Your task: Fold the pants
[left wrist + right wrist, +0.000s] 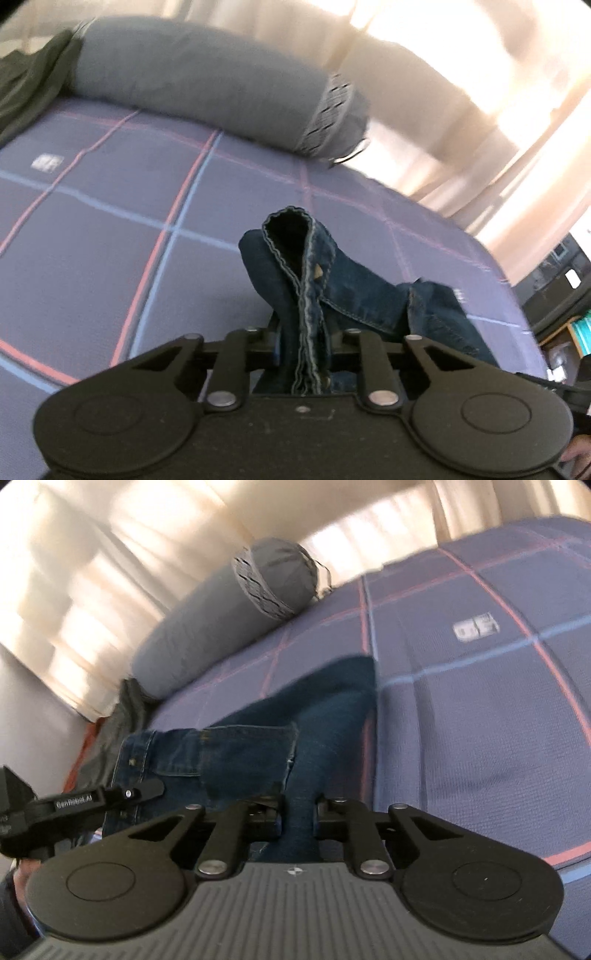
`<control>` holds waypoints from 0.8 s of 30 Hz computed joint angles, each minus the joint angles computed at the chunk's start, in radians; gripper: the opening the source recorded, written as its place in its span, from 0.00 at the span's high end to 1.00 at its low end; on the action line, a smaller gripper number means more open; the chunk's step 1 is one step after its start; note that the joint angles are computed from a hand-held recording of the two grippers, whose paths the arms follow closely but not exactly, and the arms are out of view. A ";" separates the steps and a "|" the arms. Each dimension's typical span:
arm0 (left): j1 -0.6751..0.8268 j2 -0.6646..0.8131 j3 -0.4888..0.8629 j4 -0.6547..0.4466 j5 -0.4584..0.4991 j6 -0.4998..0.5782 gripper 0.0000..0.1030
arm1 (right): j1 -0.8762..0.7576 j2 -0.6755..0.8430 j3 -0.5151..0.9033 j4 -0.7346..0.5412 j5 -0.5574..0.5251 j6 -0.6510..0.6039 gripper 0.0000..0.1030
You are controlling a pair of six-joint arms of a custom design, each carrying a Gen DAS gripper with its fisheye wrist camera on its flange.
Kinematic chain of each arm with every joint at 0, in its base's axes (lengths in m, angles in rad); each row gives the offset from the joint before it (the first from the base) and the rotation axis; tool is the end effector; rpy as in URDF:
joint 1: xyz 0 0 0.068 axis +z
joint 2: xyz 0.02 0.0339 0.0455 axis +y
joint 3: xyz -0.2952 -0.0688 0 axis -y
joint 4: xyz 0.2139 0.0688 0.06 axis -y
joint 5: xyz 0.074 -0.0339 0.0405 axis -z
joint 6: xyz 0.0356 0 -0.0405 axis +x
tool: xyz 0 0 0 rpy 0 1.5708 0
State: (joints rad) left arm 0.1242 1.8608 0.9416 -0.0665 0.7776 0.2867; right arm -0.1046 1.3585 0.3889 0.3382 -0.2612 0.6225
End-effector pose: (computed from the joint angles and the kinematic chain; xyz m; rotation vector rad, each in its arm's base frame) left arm 0.3372 0.0169 0.1798 0.4719 2.2807 -0.7850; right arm 0.2155 -0.0134 0.1956 0.6547 2.1394 0.5736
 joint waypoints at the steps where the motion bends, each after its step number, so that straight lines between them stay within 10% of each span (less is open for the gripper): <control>1: -0.008 -0.023 -0.001 -0.012 0.003 -0.005 0.05 | -0.008 -0.025 0.001 -0.013 -0.003 -0.007 0.77; 12: -0.317 -0.146 0.064 0.101 -0.028 -0.299 0.06 | -0.499 -0.179 0.207 -0.292 -0.280 -0.263 0.77; 24: -0.731 0.189 0.577 0.112 -0.252 -0.573 0.05 | -0.896 0.305 0.784 -0.424 -0.479 -0.583 0.77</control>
